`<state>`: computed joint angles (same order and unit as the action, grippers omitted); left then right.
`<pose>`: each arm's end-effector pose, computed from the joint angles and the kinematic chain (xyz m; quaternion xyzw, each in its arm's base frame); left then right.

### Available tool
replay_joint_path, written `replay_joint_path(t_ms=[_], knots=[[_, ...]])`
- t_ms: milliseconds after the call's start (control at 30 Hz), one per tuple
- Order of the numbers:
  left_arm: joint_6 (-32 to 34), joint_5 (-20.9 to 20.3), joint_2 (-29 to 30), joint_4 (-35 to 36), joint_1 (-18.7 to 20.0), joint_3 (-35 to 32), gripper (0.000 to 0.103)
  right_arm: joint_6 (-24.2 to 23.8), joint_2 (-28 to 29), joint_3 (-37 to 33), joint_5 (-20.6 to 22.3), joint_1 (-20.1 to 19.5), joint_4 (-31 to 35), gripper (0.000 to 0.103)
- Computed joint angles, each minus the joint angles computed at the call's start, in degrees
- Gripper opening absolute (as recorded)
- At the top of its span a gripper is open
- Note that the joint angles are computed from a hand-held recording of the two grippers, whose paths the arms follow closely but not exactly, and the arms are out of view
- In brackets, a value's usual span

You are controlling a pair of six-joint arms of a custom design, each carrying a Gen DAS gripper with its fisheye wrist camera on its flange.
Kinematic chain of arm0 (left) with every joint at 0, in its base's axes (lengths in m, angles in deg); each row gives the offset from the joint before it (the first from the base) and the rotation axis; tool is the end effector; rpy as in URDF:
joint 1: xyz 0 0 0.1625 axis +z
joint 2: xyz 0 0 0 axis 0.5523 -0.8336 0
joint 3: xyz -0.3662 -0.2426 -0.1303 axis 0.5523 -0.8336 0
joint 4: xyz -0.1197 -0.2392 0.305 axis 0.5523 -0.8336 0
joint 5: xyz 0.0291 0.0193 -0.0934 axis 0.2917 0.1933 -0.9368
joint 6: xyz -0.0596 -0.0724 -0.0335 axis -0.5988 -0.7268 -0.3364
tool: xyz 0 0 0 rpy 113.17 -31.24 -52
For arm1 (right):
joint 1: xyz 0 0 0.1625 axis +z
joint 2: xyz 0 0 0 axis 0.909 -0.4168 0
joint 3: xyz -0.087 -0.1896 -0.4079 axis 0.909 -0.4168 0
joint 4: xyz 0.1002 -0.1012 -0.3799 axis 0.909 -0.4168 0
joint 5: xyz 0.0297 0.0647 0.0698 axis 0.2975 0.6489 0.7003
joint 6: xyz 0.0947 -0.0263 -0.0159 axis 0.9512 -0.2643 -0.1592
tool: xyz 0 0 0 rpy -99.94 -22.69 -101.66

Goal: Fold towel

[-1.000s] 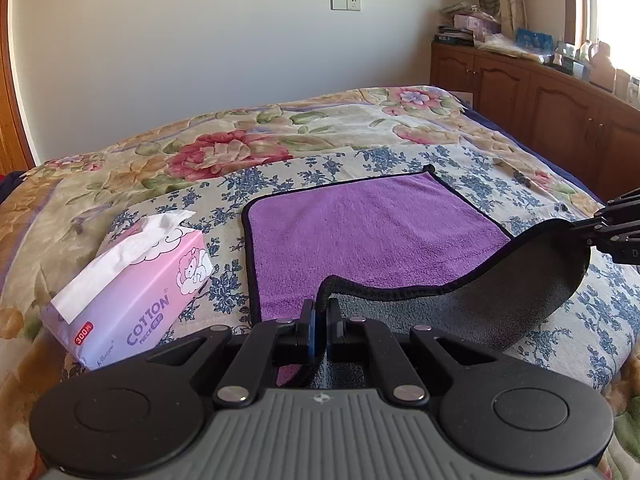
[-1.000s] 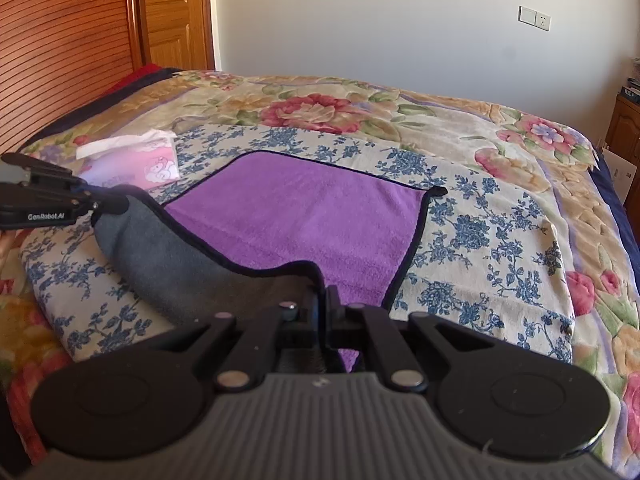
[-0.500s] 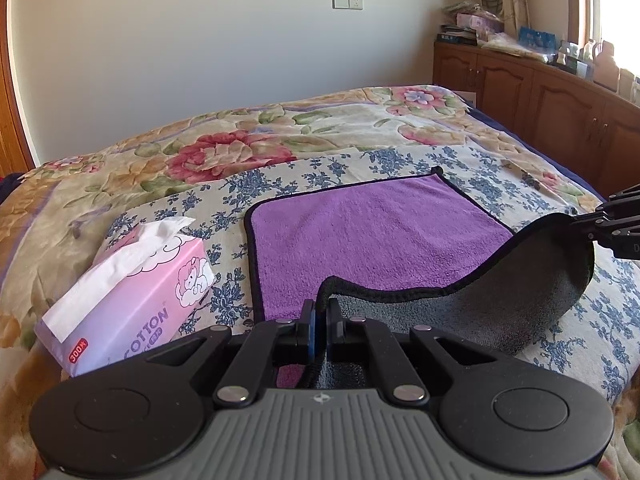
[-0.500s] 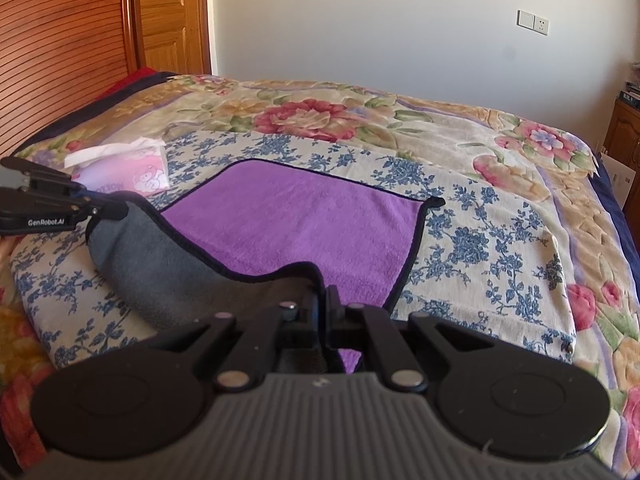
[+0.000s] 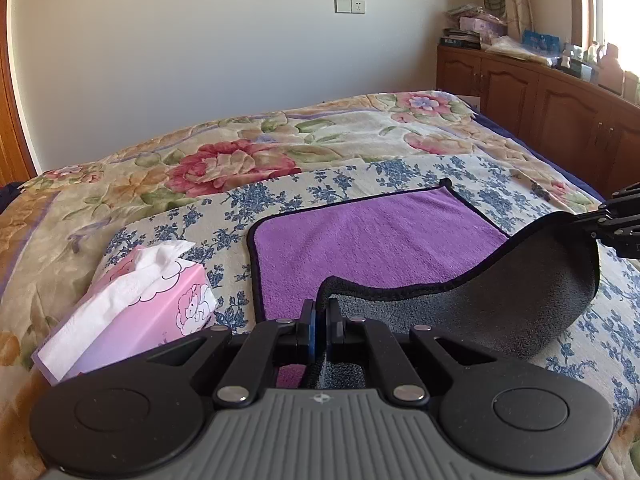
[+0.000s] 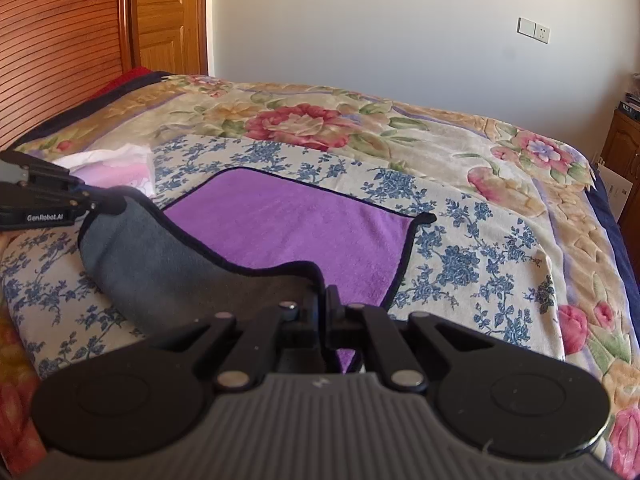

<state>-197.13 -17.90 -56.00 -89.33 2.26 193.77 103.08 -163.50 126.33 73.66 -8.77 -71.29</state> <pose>-0.1521 -0.3424 -0.0409 0.4578 0.8233 -0.2692 0.2005 -0.0110 -0.2695 0.2073 0.1752 -0.8295 0.3972 0.3514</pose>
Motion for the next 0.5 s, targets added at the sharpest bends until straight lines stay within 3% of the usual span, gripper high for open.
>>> replay_joint_path(t_ms=[500], knots=[[3.12,0.01,0.84,0.24,2.1,-3.19,0.005,0.73,2.59,-3.06,2.11,2.46,-0.65,0.004]])
